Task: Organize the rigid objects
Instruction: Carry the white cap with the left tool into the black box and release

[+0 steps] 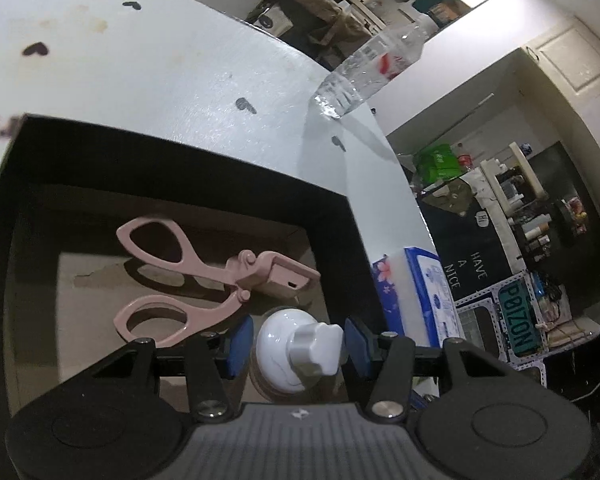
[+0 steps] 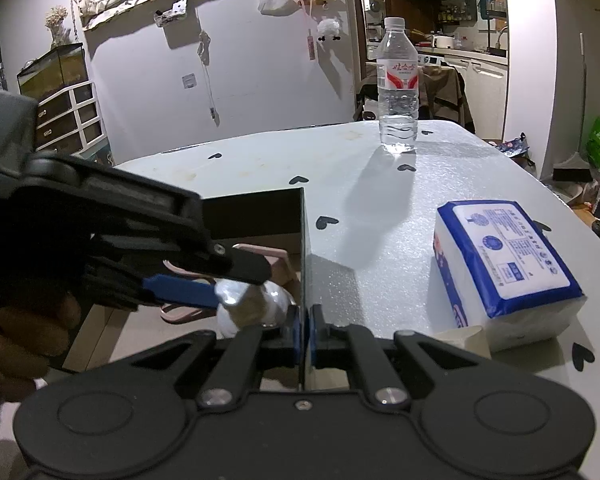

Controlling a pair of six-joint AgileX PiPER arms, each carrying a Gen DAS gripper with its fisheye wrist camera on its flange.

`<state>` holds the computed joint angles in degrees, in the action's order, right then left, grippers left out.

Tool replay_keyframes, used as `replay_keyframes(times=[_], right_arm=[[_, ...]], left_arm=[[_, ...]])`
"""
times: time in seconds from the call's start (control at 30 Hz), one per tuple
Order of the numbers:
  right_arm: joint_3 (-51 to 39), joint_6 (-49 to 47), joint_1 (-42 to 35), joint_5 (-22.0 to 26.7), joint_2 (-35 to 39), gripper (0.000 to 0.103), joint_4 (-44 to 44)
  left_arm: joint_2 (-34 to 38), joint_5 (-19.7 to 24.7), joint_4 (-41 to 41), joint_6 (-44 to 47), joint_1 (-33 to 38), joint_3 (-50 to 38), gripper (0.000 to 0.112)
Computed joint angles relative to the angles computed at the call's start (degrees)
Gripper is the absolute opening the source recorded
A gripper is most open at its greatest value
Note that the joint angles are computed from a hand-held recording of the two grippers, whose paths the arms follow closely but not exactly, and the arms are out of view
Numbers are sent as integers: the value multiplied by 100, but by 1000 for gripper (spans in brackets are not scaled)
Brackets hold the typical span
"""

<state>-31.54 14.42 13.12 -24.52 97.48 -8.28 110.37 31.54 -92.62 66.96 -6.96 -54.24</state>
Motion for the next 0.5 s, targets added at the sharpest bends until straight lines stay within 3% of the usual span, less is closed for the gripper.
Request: replay_keyframes(times=[0.3,0.37,0.5], right_arm=[[-27,-43,14,48,-3,5,35],[-27,-43,14,48,-3,5,35],[-28,-75,29,55,-2,5,77]], left_arm=[[111,-225,-336,190,-124,-89,54],[111,-77,7,-139,-59,-132,66],[28,20,95,-116,-21,-94,73]])
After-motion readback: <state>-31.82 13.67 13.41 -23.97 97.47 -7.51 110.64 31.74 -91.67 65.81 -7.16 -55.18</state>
